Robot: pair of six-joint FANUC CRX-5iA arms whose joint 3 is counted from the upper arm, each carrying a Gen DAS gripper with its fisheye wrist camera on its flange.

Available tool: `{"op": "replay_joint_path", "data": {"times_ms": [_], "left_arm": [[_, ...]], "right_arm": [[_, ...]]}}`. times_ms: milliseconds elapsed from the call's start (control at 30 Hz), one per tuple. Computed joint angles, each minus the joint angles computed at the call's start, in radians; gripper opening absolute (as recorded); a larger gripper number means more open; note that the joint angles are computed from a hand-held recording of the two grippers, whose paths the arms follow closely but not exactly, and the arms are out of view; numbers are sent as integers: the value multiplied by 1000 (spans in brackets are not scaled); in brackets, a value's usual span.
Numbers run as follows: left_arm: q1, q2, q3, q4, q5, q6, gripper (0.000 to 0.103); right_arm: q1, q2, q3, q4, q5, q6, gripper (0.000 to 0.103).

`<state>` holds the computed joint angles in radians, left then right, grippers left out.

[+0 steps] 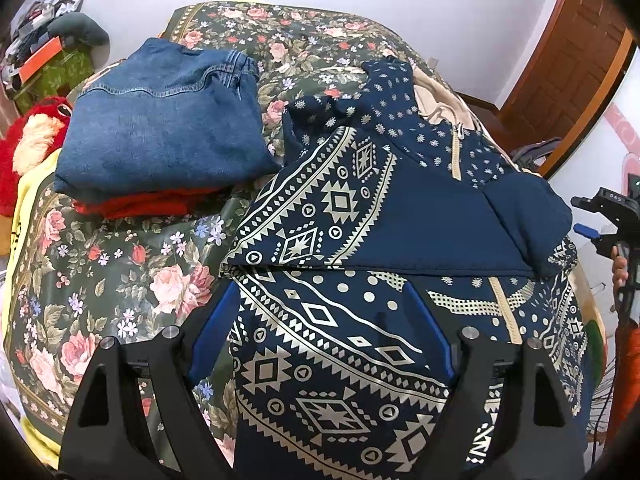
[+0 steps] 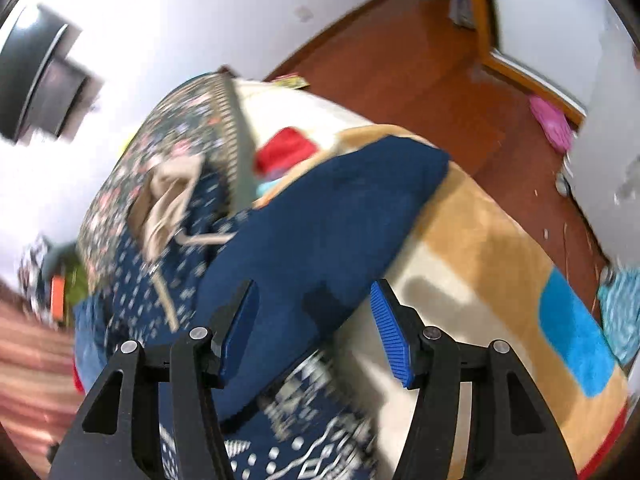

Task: Fold large clothes

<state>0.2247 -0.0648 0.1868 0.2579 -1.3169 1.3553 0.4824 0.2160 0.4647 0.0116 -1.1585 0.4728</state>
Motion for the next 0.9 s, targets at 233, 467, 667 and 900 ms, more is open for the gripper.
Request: {"op": "replay_joint_path", "data": {"times_ms": [233, 467, 667, 900], "left_arm": [[-1, 16, 2, -11, -2, 15, 82], [7, 17, -5, -12, 4, 15, 82], [37, -11, -32, 21, 23, -9, 82], [114, -63, -89, 97, 41, -53, 82]], "right_arm": [[-42, 30, -21, 1, 42, -117, 54], [-11, 86, 65, 76, 20, -49, 11], [91, 130, 220, 170, 1, 107, 10], [210, 237, 543, 118, -46, 293, 10]]}}
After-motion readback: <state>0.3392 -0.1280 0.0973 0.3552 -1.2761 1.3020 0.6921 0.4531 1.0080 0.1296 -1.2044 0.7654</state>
